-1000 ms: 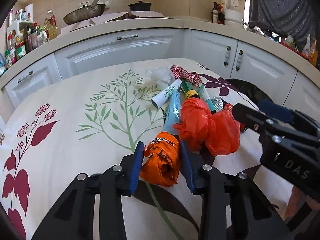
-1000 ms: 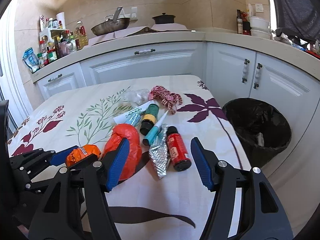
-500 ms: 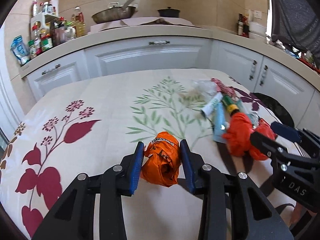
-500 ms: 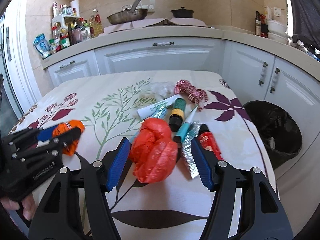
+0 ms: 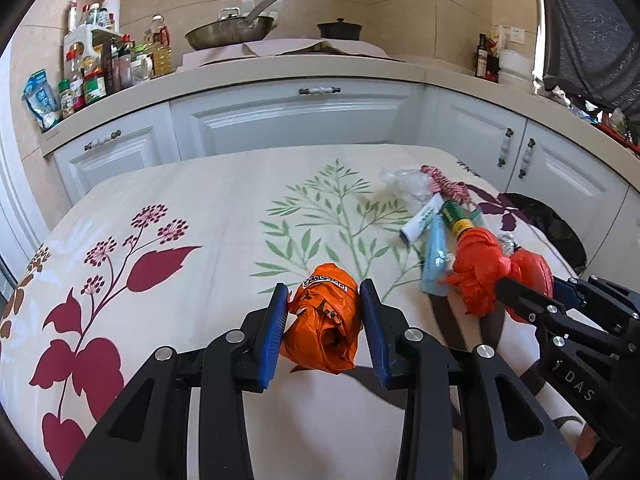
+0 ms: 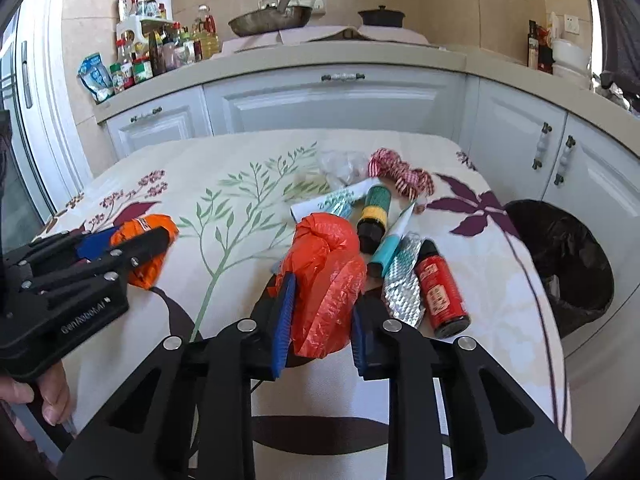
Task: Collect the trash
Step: 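Grasp the orange bag with the left gripper while the right grasps the red bag, then carry both bags over the black bin and open both grippers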
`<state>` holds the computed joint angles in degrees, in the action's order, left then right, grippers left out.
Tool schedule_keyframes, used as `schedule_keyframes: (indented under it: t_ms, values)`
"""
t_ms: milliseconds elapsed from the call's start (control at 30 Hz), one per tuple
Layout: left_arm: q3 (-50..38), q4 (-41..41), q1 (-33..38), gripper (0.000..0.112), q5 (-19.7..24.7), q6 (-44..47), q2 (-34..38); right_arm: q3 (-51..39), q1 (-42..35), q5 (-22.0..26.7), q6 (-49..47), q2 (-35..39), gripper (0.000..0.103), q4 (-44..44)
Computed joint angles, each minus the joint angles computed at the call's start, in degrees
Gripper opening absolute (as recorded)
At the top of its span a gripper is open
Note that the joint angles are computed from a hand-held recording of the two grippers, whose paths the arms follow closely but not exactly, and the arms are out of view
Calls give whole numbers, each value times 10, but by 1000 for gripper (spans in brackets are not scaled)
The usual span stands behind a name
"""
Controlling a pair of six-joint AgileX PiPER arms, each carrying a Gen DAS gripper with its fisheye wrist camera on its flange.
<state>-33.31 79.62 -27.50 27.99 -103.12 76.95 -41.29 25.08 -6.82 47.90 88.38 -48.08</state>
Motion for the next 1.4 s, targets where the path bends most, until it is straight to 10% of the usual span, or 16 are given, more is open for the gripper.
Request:
schedule_keyframes:
  t_ms: [833,1400]
  values:
    - [-345,-47,-117,37,-2,89,232,-65,-319,-82,-17,9,23,-37]
    - [-826,-328,-144,37,89,452,536,-238,-415,-92,65,187,23,-116]
